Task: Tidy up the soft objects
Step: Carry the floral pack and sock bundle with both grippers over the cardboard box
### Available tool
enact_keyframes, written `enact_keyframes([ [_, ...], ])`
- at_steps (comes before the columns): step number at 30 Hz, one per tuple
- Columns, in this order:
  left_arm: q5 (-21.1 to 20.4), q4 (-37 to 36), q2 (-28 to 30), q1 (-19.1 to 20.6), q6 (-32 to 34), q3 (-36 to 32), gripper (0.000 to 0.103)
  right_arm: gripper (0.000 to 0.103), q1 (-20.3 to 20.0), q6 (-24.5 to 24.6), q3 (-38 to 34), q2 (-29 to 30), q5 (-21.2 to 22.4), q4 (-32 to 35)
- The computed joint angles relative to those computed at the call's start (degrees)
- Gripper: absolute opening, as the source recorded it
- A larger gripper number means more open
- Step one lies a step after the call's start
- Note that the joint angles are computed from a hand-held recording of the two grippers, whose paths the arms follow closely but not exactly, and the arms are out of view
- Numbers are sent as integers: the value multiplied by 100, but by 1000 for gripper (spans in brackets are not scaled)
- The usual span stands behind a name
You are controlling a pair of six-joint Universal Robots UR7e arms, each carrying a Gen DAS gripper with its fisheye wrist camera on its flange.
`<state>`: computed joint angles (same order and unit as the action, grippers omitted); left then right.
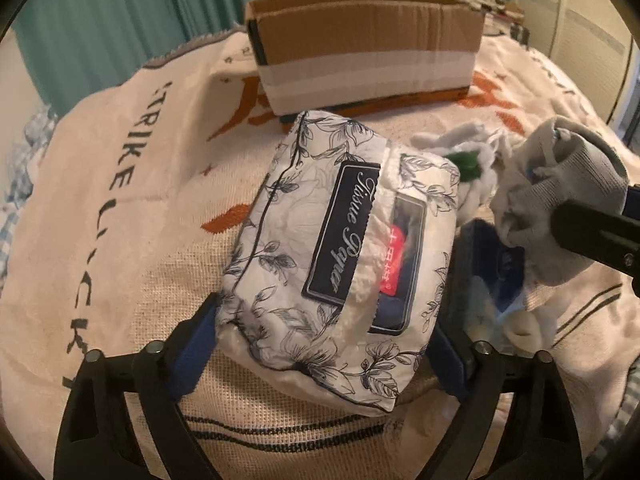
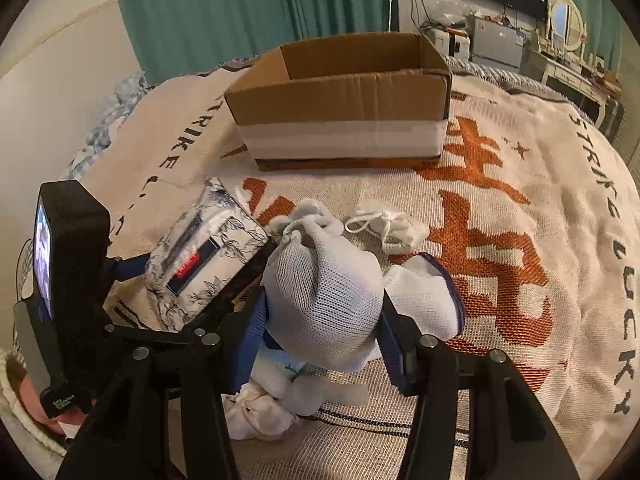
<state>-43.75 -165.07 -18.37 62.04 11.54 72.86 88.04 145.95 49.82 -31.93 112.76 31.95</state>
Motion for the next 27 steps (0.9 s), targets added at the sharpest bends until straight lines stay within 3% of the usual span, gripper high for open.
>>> enact_keyframes([
  [7, -258, -475, -508, -173, -92, 565, 86, 52, 247, -272, 796, -631, -144, -619],
  [10, -355, -239, -888, -274, -387, 819, 86, 52, 378, -318, 1133, -966, -213, -868],
  [16, -465, -566, -1405, -487, -453, 1196, 87, 52, 683, -485, 1749, -1676, -420, -1347],
  [20, -294, -762, -1389, -597, -64, 863, 87, 52, 826, -459, 1476, -1755, -661, -1196],
  [23, -421, -599, -1312, -602, 5, 392, 87, 52, 910, -444, 1013, -1669, -805, -980],
  [27, -356, -546, -922, -603, 397, -510, 87, 52, 1041, -763, 24, -1222, -671, -765],
])
